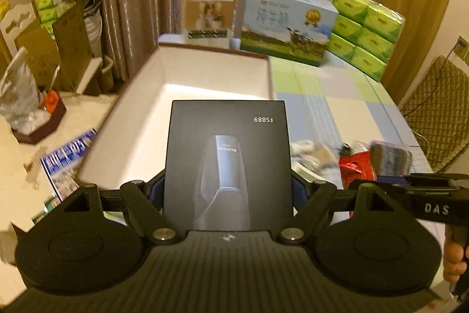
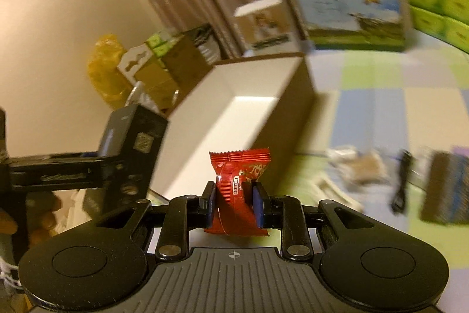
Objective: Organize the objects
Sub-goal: 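Lift the black box with the left gripper while the right grasps the red candy, then lower the black box into the brown box with the left gripper while the right drops the candy beside it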
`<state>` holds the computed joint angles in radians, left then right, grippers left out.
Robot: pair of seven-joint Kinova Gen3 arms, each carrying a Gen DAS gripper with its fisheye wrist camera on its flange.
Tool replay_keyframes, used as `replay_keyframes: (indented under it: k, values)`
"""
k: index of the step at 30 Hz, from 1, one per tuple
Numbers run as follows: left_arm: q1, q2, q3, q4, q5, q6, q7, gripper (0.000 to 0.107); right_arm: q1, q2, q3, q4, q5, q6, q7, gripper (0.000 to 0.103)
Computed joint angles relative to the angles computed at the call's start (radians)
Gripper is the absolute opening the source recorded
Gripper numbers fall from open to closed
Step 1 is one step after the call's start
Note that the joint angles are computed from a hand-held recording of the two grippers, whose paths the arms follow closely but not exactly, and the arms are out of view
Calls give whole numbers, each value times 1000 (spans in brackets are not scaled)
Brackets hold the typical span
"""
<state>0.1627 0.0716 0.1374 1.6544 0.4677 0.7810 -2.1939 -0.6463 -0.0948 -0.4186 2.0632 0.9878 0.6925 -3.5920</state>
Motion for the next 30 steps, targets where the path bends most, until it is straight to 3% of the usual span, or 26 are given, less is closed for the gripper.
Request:
replay_keyframes:
  k: [7,13,19,30]
  values:
    - [-36,123,5,-116,-30,-17,-63,76,-33,174,94,-156,35,-23,103,23]
    - [-43,241,22,-227,-92,2,-45,76,-60,273,175,-264,-75,-19,252,23]
    - [-23,356,27,-340,-172,76,0,76,-73,332,240,-309,-173,-42,371,23]
    - [13,476,22,-452,-267,182,28,76,-95,395,315,-397,-348,10,608,23]
